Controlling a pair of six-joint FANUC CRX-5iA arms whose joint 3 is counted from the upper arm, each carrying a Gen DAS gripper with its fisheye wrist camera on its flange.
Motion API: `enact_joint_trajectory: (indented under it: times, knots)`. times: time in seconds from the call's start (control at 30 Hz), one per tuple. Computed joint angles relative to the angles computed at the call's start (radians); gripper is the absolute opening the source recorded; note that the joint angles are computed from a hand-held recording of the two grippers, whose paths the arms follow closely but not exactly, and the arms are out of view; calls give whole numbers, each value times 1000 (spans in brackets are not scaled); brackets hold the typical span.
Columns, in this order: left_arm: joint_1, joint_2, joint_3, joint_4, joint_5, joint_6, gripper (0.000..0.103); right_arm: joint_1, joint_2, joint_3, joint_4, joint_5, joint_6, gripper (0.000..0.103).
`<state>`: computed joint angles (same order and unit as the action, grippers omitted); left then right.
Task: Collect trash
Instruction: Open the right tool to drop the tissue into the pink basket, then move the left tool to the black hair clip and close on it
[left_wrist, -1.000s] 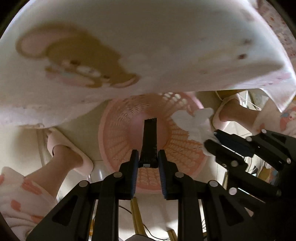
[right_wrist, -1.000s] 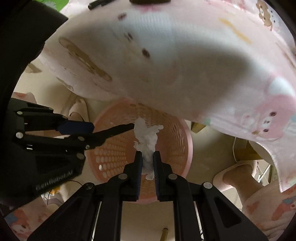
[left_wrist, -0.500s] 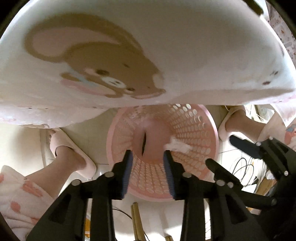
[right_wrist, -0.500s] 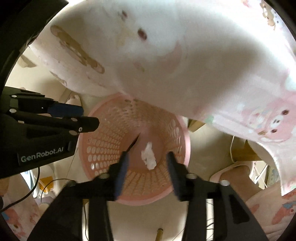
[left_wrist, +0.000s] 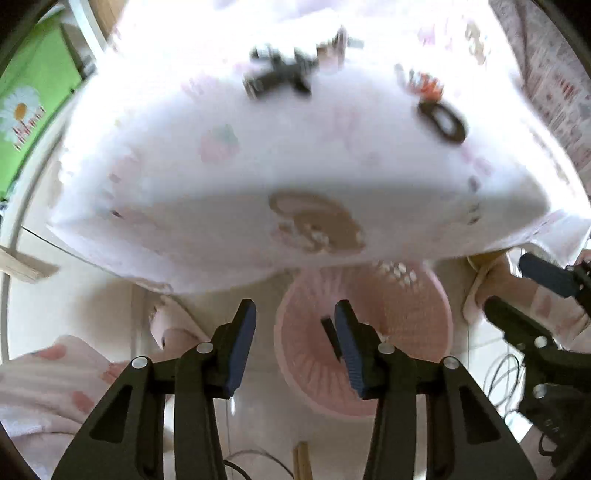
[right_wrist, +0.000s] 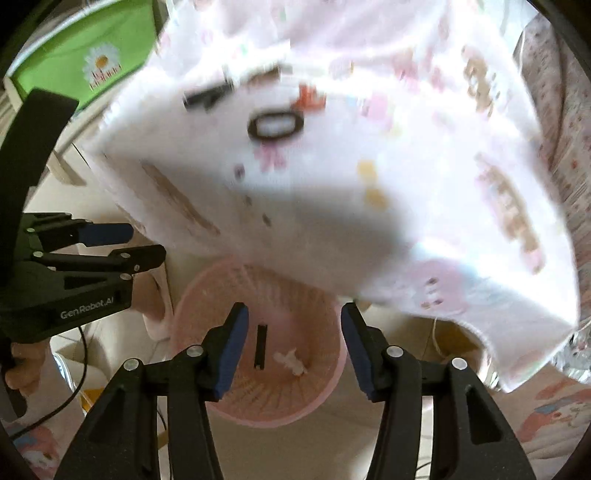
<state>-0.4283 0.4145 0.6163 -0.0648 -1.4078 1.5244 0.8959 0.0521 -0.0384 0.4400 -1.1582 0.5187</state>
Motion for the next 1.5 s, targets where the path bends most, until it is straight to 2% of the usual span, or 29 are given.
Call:
enact_joint_trajectory:
  times: [0.07,0.17,0.23,0.3,0.37,0.47,0.6,0.7,0.83,1.03,1.13,1.17,1.23,1.3,1.43,1.5]
  knots:
    - [-9,-41,-29,-24,56,-9,43,12,-26,-21,49,7,-38,55]
    - [-6,-88,-60,-11,151,-30,51,15,-61,-40,114,24,-78,55]
    - [-7,-101,-46,-30,190,-13,61,6,-84,-43,173,34,-97,55]
    - [2,-109,-29,-21,243,-1,84,-7,-90,-31,237,45,-93,57]
    - [11,-113,-6,-13,305,5,87,-22,-80,-3,289,45,-79,62]
    - [14,-96,49,-22,364,-11,98,-61,-74,26,356,76,-47,71]
    - [26,-40,143,-16,370,11,102,-99,-59,42,410,128,-42,80]
    - [30,-6,183,-28,351,42,102,-117,-53,17,440,160,-87,83]
    - [33,-17,119,-29,397,60,102,-135,-36,-5,412,164,-88,83]
    - [55,-16,45,22,416,55,100,-160,-18,-5,358,132,-89,83]
    - [66,9,58,76,396,18,91,-181,-15,7,304,144,-96,83]
    - [72,24,67,109,386,-11,85,-184,-12,11,296,144,-97,83]
    - [75,61,113,134,334,-23,69,-186,-8,13,293,150,-97,83]
    - [79,89,143,166,286,-28,47,-183,1,18,297,149,-92,83]
    - [78,112,164,175,248,-30,46,-179,16,39,275,159,-59,83]
    - [75,125,182,159,236,-24,51,-177,24,49,268,160,-41,83]
